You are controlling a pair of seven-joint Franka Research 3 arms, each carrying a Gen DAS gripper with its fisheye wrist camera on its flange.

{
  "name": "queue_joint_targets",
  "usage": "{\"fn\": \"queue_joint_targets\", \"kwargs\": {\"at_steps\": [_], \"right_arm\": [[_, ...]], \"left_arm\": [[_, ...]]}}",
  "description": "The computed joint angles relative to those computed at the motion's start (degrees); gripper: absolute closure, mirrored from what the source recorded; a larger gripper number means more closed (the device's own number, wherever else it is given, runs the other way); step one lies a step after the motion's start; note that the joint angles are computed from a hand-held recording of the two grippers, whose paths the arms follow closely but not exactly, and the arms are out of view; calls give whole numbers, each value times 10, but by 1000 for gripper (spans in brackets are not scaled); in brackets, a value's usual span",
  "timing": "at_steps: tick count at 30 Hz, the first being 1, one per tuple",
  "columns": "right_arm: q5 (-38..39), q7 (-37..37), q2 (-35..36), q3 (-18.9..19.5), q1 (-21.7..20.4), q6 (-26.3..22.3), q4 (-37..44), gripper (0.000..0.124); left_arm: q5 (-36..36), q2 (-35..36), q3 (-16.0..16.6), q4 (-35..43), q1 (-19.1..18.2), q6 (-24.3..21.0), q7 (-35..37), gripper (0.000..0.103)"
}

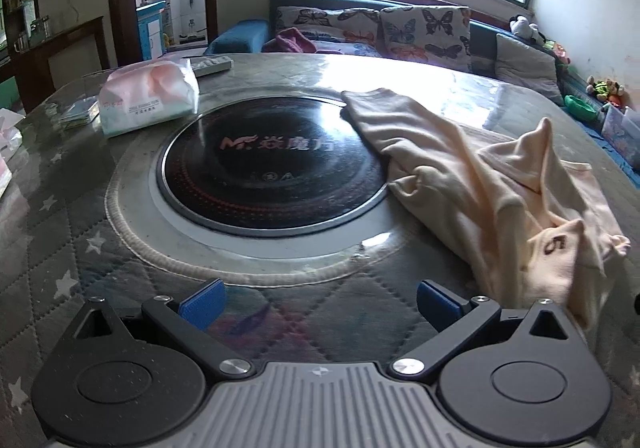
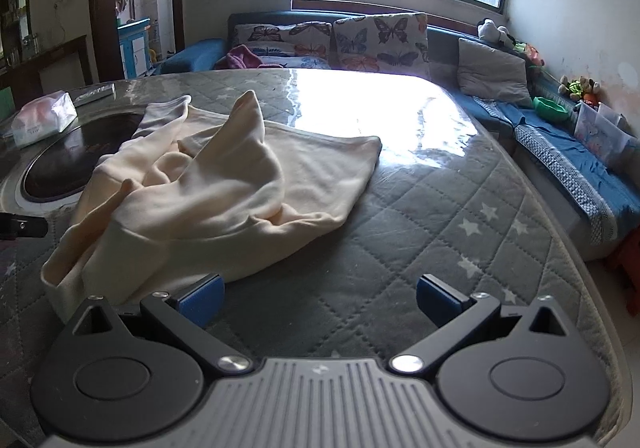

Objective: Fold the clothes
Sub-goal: 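Move both grippers over the crumpled cream shirt toward its hem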

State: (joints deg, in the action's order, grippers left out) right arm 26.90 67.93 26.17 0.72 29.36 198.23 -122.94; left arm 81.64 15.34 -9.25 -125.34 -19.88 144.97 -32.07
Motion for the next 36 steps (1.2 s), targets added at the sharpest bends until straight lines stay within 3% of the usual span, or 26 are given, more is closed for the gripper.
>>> {"fn": "queue_joint_targets", "kwargs": {"at_steps": [4,12,21,36], "right_arm": [[11,-7,-4,-14,19,-11,0,21],[-3,-6,-5,1,12,-16,-1,21],[-49,20,-11,53,-38,-14,-11,21],[-117,65,-17,96,-82,-12,-24,21]], "left_arm": [[6,1,-2,4,-2,8,-1,0],[3,6,-4,12,-10,20,12,0],[-6,11,-5,21,-19,24,26,0],[-38,18,-6,35,-35,11,78,0]]}}
